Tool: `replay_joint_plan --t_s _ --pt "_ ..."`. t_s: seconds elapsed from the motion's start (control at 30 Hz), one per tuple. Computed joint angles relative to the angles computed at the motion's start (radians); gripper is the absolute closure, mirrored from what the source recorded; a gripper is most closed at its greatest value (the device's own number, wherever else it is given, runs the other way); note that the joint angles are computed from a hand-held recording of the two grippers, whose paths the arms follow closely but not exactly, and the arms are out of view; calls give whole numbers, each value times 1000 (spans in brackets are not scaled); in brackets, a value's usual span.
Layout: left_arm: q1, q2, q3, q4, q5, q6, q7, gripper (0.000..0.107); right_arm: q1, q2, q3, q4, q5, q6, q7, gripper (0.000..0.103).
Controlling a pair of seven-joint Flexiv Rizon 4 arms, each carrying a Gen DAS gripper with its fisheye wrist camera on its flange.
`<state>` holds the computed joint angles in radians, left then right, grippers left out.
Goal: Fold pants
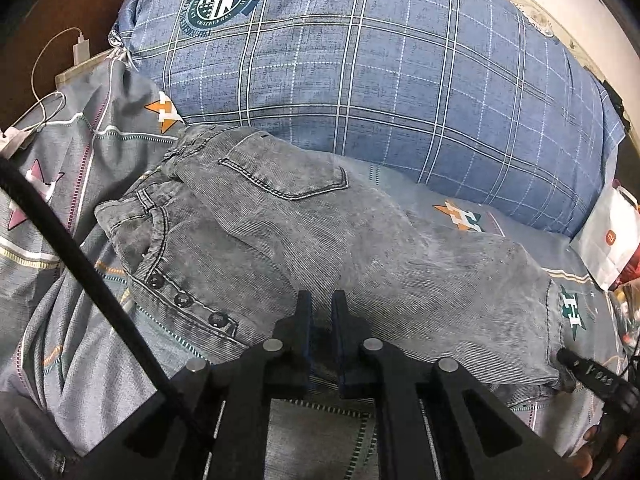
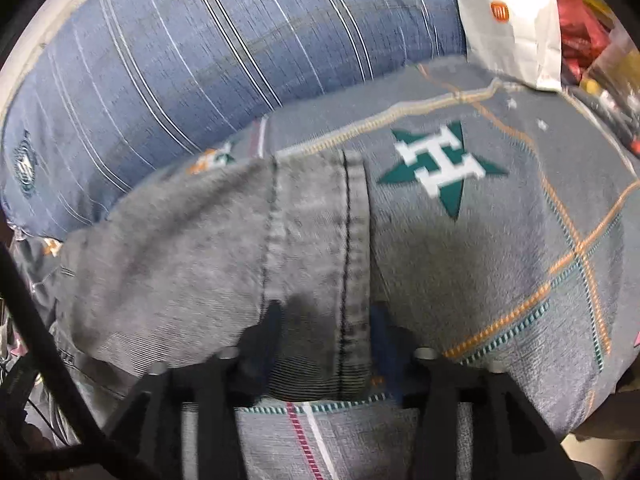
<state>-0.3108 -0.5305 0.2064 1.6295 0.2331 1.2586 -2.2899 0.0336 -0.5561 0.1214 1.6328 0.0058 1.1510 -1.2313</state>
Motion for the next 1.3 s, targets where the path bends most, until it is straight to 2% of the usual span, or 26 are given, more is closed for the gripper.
replay_joint_plan --t_s 0.1,0.17,0.27,0.47,0.53,0.6,0.7,0.73,0.83,0.93,0.97,1.03,1.1,1.13,1.17,1.23,1.3 --pt "-4 2 5 -1 6 -8 -5 92 38 24 -42 52 -45 98 36 32" --pt "-8 2 10 -4 16 -10 -11 89 29 24 -24 54 -47 130 24 32" --pt "-21 6 23 -10 38 -21 -28 79 14 27 5 59 -40 165 -1 32" --pt "-18 13 25 -12 64 -30 -56 76 1 29 46 69 -29 228 -62 32" --pt "-10 17 17 -10 61 -36 -55 66 -3 32 61 76 -27 251 -86 32" --pt "23 27 -13 4 35 -26 -27 46 -11 35 81 80 -20 278 -112 31" --pt "68 48 -39 24 -5 1 17 43 -94 22 221 45 55 283 -220 24" --pt "113 61 -70 34 -47 10 68 43 -96 21 236 37 66 282 -228 24" --pt "215 75 -138 25 -165 -14 219 33 -139 3 350 -31 131 220 -328 19" --pt "331 56 -208 -20 -324 -75 384 31 -112 -32 410 -140 142 117 -424 18" --pt "354 40 -218 -39 -364 -81 425 31 -87 -46 410 -178 133 74 -443 18" --pt "372 -14 -185 -105 -394 -104 444 31 -25 -79 394 -248 115 10 -465 18" --pt "440 -63 -239 -107 -488 -84 514 31 25 -141 407 -341 116 -52 -515 18" --pt "458 -83 -249 -117 -526 -126 530 32 57 -172 401 -390 111 -89 -525 18" --pt "466 -101 -246 -133 -556 -183 524 33 105 -210 380 -449 89 -132 -526 18" --pt "508 -121 -297 -121 -647 -191 579 33 189 -255 319 -506 51 -147 -524 18" --pt "518 -142 -302 -137 -693 -225 598 33 270 -328 267 -609 15 -203 -526 19"
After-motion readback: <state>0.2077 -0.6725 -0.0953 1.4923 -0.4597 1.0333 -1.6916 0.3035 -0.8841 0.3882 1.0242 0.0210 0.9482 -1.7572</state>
